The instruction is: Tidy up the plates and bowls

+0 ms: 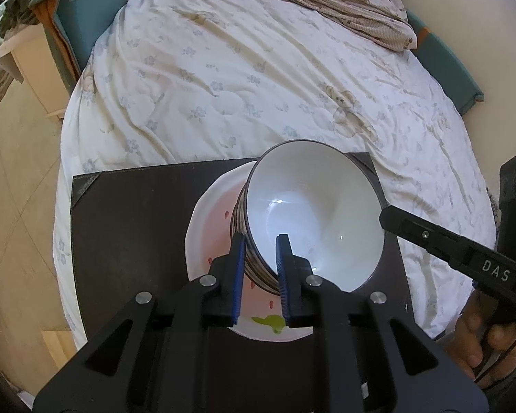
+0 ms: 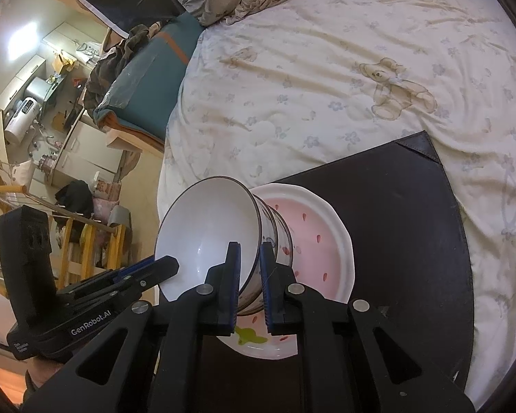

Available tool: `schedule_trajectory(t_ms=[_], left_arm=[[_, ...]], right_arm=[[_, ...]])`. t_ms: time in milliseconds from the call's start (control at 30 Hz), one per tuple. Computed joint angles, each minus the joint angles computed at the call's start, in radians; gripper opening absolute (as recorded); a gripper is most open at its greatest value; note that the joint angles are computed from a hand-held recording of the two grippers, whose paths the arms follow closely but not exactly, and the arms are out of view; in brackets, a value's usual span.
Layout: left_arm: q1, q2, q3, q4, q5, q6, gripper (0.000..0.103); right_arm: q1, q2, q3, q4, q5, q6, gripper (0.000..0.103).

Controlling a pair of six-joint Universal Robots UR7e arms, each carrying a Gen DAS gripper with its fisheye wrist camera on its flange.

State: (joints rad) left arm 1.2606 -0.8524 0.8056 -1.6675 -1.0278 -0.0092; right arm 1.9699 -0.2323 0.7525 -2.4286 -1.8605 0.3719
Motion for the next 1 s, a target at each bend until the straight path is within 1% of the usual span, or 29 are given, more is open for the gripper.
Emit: schedule_trajectory(t_ms=[133, 200, 233, 267, 333, 367, 433, 533, 600, 667, 767, 833, 900, 933, 967, 1000], left_arm=[[-0.004, -0.012, 0.023, -0.022, 0.006, 0.017, 0.015], [-0.012, -0.031, 0.056, -0.061, 0.032, 0.037, 0.015], [-0.014, -0.036, 0.064, -0.072, 0.041, 0.048, 0.018], [-0.017, -0.043, 0.074, -0.086, 0.057, 0.057, 0.022], [-0.022, -0.062, 0.112, -0.138, 0.102, 0.071, 0.045], [-0.023, -0.075, 0.137, -0.176, 0.117, 0.081, 0.048], [-0.024, -0.090, 0.162, -0.217, 0.132, 0.085, 0.049], [-0.022, -0.118, 0.199, -0.267, 0.134, 0.077, 0.050], [-0.028, -0.143, 0.243, -0.321, 0.159, 0.083, 0.050], [-0.034, -0.170, 0.287, -0.366, 0.187, 0.074, 0.050], [-0.037, -0.211, 0.340, -0.406, 0.161, 0.061, 0.050], [-0.049, -0.240, 0.394, -0.458, 0.180, 0.091, 0.050], [-0.061, -0.272, 0.457, -0.524, 0.201, 0.130, 0.050], [-0.065, -0.288, 0.483, -0.547, 0.200, 0.144, 0.052], [-0.068, -0.304, 0.507, -0.565, 0.197, 0.151, 0.056], [-0.071, -0.315, 0.524, -0.576, 0.201, 0.151, 0.069]], right_arm=[[-0.002, -0.007, 0.014, -0.019, 0.009, 0.009, 0.012], [-0.004, -0.011, 0.021, -0.034, 0.018, 0.005, 0.012], [-0.004, -0.013, 0.023, -0.039, 0.022, 0.001, 0.012], [-0.002, -0.013, 0.021, -0.039, 0.017, -0.003, 0.012], [0.001, -0.014, 0.022, -0.041, 0.000, -0.011, 0.013], [0.001, -0.017, 0.027, -0.047, 0.001, -0.010, 0.016], [0.000, -0.026, 0.043, -0.069, 0.005, -0.006, 0.016], [0.001, -0.037, 0.064, -0.103, 0.015, -0.017, 0.016], [0.005, -0.040, 0.067, -0.102, 0.007, -0.025, 0.016], [0.013, -0.045, 0.079, -0.107, -0.012, -0.038, 0.016], [0.033, -0.053, 0.097, -0.108, -0.060, -0.060, 0.016], [0.056, -0.058, 0.107, -0.107, -0.115, -0.090, 0.017], [0.074, -0.067, 0.128, -0.120, -0.147, -0.109, 0.017], [0.081, -0.073, 0.141, -0.124, -0.155, -0.109, 0.019], [0.087, -0.081, 0.157, -0.128, -0.163, -0.108, 0.023], [0.092, -0.087, 0.171, -0.132, -0.167, -0.109, 0.053]])
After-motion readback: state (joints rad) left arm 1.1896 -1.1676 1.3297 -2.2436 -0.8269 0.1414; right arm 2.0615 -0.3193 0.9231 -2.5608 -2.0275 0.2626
